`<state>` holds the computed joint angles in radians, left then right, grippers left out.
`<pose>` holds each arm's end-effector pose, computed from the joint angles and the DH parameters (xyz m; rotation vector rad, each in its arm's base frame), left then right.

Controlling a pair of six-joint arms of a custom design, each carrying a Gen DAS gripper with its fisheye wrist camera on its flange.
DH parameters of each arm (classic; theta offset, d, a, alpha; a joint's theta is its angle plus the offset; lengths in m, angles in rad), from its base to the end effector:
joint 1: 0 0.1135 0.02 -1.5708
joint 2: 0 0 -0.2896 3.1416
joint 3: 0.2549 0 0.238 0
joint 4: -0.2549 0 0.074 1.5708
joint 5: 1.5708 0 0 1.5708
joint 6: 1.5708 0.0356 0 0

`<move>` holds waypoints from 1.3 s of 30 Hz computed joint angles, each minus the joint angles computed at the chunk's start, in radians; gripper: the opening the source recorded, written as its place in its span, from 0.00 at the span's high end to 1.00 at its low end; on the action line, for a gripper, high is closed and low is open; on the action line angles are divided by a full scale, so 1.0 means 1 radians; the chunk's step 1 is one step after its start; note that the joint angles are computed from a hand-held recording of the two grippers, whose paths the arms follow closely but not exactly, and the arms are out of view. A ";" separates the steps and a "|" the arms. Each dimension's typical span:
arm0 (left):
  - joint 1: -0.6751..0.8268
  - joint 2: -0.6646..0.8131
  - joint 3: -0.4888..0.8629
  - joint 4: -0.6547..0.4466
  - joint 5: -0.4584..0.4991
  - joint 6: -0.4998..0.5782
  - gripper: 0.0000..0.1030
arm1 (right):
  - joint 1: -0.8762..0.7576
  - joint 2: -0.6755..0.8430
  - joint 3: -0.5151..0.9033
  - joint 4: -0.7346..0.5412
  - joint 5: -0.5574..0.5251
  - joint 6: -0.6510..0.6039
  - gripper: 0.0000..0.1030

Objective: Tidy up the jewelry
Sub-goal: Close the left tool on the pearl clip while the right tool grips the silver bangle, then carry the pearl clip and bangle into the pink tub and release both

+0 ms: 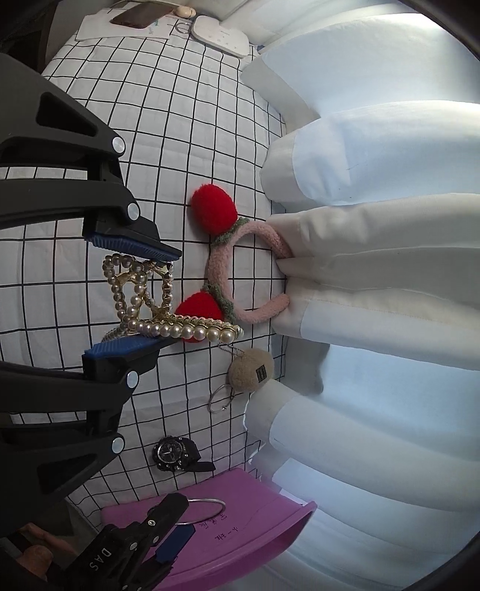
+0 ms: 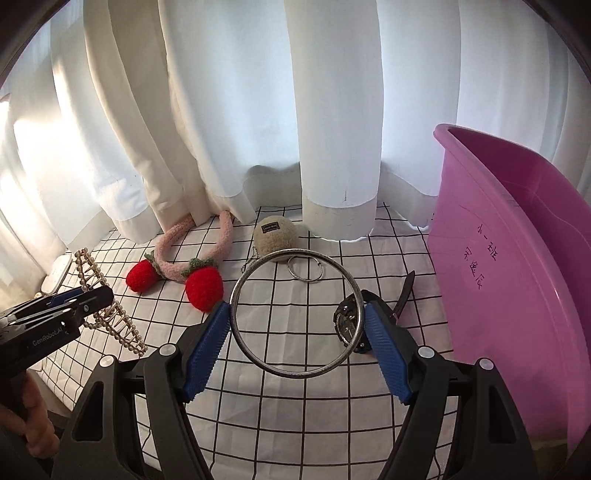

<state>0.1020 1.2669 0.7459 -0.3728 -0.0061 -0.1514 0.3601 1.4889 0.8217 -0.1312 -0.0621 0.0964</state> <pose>0.2304 0.0238 0.2418 -0.3140 2.4445 -0.0139 0.2714 0.1045 0.2283 -0.3436 2.3620 0.2918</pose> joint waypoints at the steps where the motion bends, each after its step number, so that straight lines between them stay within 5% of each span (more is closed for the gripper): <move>1: -0.018 -0.008 0.018 -0.008 -0.005 -0.003 0.64 | -0.013 -0.020 0.007 -0.010 -0.004 -0.004 0.30; 9: -0.229 0.006 0.196 -0.046 -0.070 -0.072 0.64 | -0.195 -0.171 0.096 -0.108 -0.085 -0.055 0.30; 17: -0.485 0.170 0.419 -0.035 -0.121 -0.158 0.64 | -0.538 -0.202 0.175 -0.180 -0.214 -0.162 0.30; 25: -0.675 0.430 0.698 -0.079 -0.163 -0.203 0.64 | -0.795 -0.050 0.275 -0.246 -0.332 -0.250 0.30; 39: -0.762 0.853 1.218 -0.377 -0.173 -0.261 0.64 | -0.820 0.223 0.470 -0.381 -0.369 -0.319 0.30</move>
